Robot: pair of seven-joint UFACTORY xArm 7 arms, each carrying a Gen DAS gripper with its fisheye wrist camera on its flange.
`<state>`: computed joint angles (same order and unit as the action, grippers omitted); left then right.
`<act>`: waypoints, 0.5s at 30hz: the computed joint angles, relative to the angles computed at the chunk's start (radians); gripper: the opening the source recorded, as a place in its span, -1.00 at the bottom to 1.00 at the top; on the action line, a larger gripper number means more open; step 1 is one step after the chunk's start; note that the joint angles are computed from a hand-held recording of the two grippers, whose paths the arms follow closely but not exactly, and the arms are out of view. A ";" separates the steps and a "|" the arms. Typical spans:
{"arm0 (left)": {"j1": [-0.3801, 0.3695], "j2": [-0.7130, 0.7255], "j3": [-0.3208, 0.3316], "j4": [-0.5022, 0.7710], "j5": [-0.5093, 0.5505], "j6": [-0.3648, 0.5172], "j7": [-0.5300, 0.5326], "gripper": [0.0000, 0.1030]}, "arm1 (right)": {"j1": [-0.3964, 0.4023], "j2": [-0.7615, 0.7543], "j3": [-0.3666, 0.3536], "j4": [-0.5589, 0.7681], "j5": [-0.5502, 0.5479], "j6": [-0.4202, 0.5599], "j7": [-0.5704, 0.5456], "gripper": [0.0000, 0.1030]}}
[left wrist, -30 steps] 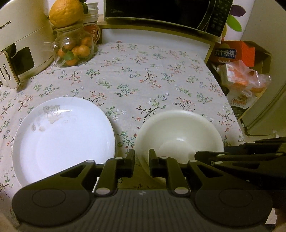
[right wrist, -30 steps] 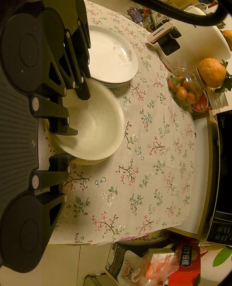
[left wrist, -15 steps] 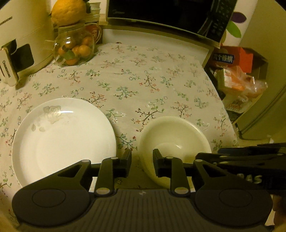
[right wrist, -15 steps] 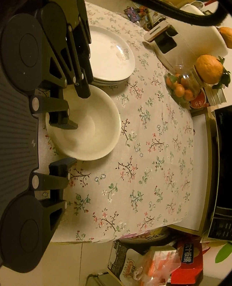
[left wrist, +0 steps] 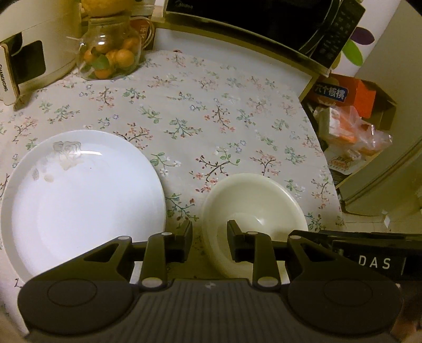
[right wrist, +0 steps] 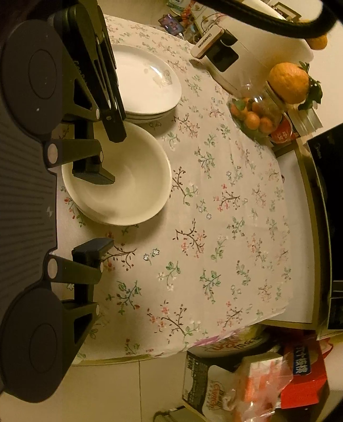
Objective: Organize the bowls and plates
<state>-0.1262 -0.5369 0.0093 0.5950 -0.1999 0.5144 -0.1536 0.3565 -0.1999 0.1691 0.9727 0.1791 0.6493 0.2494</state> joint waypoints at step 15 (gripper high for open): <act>-0.014 0.069 0.009 0.005 -0.019 -0.022 0.045 -0.74 | 0.006 0.064 -0.005 0.009 0.070 0.009 -0.015 -0.47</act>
<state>-0.1403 -0.4681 0.0184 0.5999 -0.2194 0.4926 -0.1090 0.3623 -0.1355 0.1642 0.9815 0.2487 0.6580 0.2346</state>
